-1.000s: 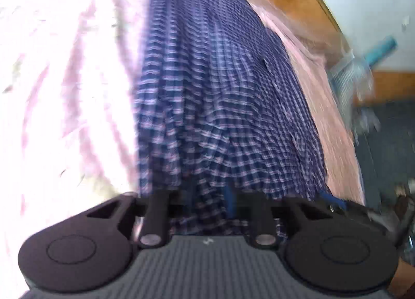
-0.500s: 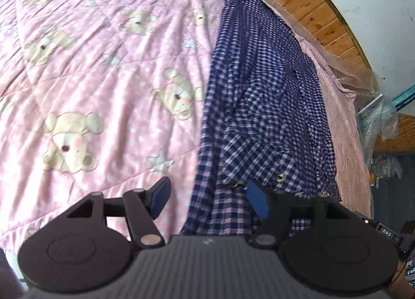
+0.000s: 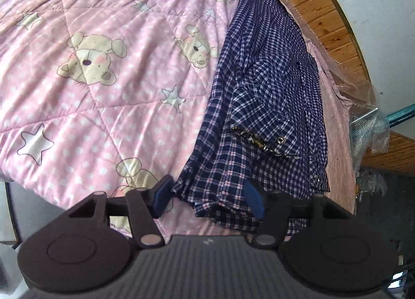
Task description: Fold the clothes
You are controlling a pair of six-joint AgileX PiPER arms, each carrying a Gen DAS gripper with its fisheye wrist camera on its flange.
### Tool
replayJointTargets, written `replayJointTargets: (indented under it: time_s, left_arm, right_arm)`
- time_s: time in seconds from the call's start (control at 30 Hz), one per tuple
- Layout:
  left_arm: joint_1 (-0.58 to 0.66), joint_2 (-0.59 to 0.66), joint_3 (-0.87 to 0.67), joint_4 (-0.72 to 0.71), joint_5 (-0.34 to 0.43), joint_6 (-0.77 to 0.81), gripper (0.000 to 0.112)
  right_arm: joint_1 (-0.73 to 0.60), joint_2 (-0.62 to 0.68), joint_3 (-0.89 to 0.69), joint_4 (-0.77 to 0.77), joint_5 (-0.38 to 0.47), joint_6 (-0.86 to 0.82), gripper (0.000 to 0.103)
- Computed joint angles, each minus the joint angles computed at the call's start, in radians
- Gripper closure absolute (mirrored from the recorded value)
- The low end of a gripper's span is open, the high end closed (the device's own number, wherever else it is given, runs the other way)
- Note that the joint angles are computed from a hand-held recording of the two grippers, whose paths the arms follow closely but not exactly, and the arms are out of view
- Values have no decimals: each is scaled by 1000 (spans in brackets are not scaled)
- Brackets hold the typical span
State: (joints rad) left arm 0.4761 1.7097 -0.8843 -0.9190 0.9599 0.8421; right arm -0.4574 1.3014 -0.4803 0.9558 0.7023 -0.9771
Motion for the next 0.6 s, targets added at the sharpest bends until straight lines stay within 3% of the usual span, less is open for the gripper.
replayJointTargets:
  time_s: [0.03,0.07,0.1,0.27,0.37,0.43,0.5,0.6]
  left_arm:
    - [8,1,-8,9,19,14,59]
    - [22,2,-9,11,42,22,93]
    - [28,1,-13,16,60,17,105]
    - [32,4,-80,-32,179,-27,106]
    - [-8,50,-210,-115,248,-96,106]
    - [-65,114,-370,-154,259,-207,106]
    - [-129,220,-570,-206,230,-313,106]
    - [-236,408,-870,-226,65,-475,105]
  right_arm:
    - [15,-12,10,-11,-21,1,84]
    - [7,-40,19,-49,-21,17,102]
    - [-23,-81,16,-90,18,37,102]
    - [-65,-115,-109,-134,163,66,102]
    - [-67,-17,-274,-113,235,81,102]
    - [-59,115,-449,-86,276,128,102]
    - [-39,274,-649,-58,289,185,102]
    - [18,541,-949,-29,204,293,102]
